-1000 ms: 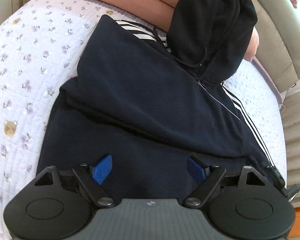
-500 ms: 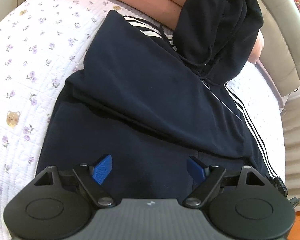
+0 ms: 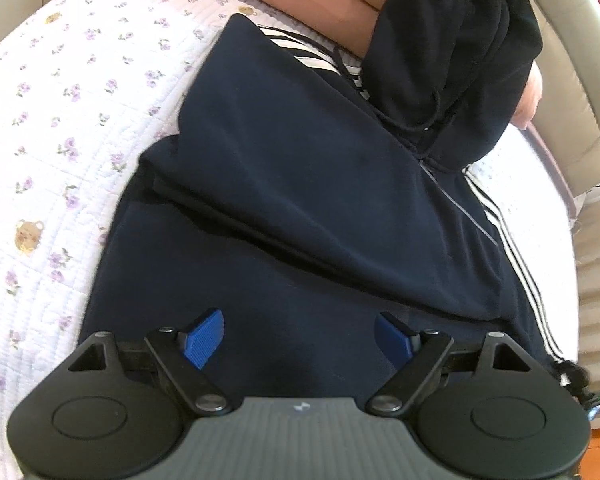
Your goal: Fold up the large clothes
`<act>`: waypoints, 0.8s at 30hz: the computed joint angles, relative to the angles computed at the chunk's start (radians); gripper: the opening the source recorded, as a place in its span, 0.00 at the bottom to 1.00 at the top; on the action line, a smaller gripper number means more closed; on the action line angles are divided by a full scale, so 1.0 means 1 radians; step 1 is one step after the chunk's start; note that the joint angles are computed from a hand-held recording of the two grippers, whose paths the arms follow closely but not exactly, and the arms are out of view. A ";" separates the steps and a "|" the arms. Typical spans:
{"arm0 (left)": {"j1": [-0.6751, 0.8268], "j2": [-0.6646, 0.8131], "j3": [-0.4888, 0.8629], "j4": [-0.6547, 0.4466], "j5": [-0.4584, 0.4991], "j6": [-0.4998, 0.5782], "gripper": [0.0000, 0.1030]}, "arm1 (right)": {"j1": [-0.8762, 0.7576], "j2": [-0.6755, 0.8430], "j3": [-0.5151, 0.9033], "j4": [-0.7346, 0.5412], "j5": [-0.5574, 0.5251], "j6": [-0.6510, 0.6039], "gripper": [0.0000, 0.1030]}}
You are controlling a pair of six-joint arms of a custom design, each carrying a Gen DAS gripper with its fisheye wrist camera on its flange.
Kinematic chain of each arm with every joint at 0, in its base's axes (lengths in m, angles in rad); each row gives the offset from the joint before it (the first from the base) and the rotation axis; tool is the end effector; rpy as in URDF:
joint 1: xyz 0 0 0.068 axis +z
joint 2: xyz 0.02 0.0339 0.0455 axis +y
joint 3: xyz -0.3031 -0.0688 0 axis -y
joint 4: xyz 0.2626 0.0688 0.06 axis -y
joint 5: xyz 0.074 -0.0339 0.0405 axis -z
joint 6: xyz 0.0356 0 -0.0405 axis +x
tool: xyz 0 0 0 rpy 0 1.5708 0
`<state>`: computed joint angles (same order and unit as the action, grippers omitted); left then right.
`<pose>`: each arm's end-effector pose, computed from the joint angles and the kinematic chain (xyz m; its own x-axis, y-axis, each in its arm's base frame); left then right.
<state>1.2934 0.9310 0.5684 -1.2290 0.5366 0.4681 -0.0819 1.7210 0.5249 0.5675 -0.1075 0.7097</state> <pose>0.0459 0.0947 0.2150 -0.6186 -0.7565 -0.2120 -0.6167 0.6348 -0.4655 0.3051 -0.0212 0.1264 -0.4479 0.6868 -0.5724 0.3780 0.7257 0.5749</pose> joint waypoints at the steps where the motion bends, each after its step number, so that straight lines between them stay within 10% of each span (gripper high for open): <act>1: -0.007 -0.001 0.002 0.006 -0.017 -0.001 0.88 | 0.011 -0.007 0.002 0.011 0.010 0.002 0.07; 17: 0.062 -0.006 0.025 -0.041 -0.012 0.103 0.90 | 0.420 -0.372 0.103 0.111 -0.033 0.199 0.07; 24: 0.145 -0.002 0.059 -0.075 0.023 0.169 0.90 | 0.755 -0.237 0.100 0.274 -0.126 0.156 0.07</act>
<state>1.4379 0.9287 0.6277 -1.3036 0.5597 0.6367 0.6729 1.4839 0.6246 0.8418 -0.2334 0.8654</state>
